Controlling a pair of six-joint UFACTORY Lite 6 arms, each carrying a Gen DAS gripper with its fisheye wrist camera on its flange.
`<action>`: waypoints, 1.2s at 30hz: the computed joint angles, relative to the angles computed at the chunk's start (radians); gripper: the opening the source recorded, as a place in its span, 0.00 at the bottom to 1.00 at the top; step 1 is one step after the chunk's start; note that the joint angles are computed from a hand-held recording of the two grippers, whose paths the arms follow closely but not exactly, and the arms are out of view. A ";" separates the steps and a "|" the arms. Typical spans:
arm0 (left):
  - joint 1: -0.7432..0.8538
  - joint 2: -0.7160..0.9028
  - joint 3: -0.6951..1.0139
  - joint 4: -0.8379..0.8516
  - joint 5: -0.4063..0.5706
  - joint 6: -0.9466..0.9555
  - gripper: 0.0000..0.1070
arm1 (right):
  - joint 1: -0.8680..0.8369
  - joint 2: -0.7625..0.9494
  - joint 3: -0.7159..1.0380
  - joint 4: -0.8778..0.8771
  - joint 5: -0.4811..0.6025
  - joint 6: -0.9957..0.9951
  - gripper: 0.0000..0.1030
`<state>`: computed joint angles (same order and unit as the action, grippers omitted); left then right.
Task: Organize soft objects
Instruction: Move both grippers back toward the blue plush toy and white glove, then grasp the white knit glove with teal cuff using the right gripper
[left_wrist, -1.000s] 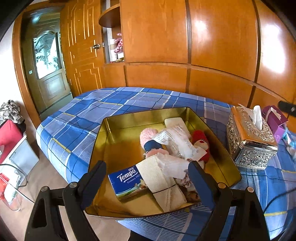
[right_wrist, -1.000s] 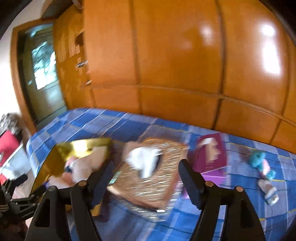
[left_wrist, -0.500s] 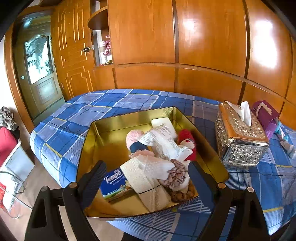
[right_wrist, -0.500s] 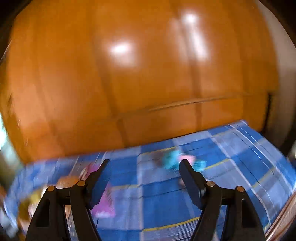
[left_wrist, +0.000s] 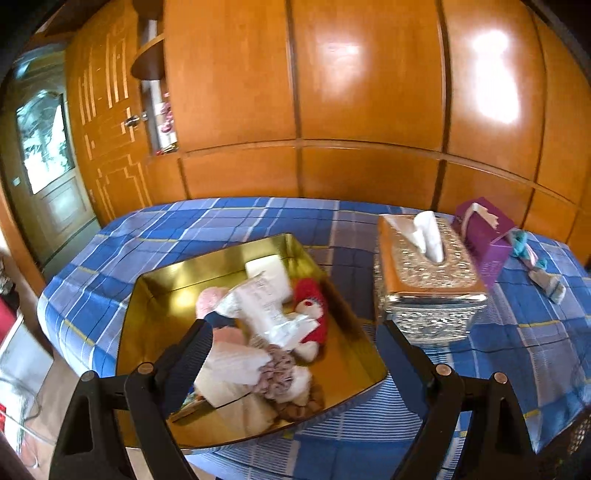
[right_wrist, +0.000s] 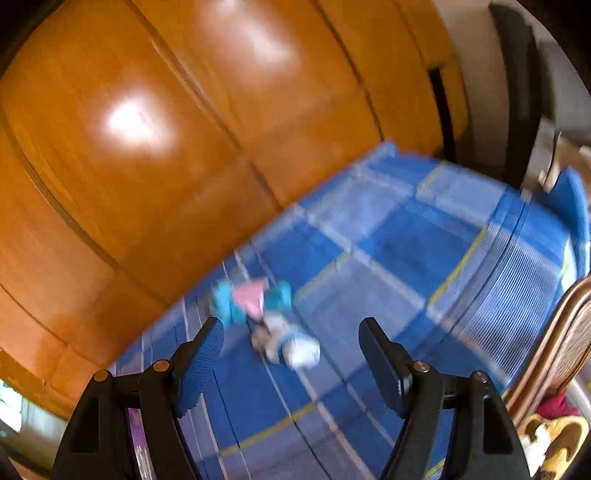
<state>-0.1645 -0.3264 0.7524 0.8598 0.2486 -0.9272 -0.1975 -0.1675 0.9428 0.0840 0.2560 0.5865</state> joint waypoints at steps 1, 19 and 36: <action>-0.016 -0.001 0.004 0.013 0.012 -0.011 0.85 | -0.001 0.039 0.013 0.083 0.007 -0.081 0.74; -0.226 0.075 0.063 0.068 0.111 -0.046 0.86 | 0.195 0.490 0.403 -0.153 0.170 -0.081 0.74; -0.341 0.179 0.116 0.027 0.115 0.001 0.86 | 0.154 0.798 0.824 -0.101 0.402 -0.420 0.74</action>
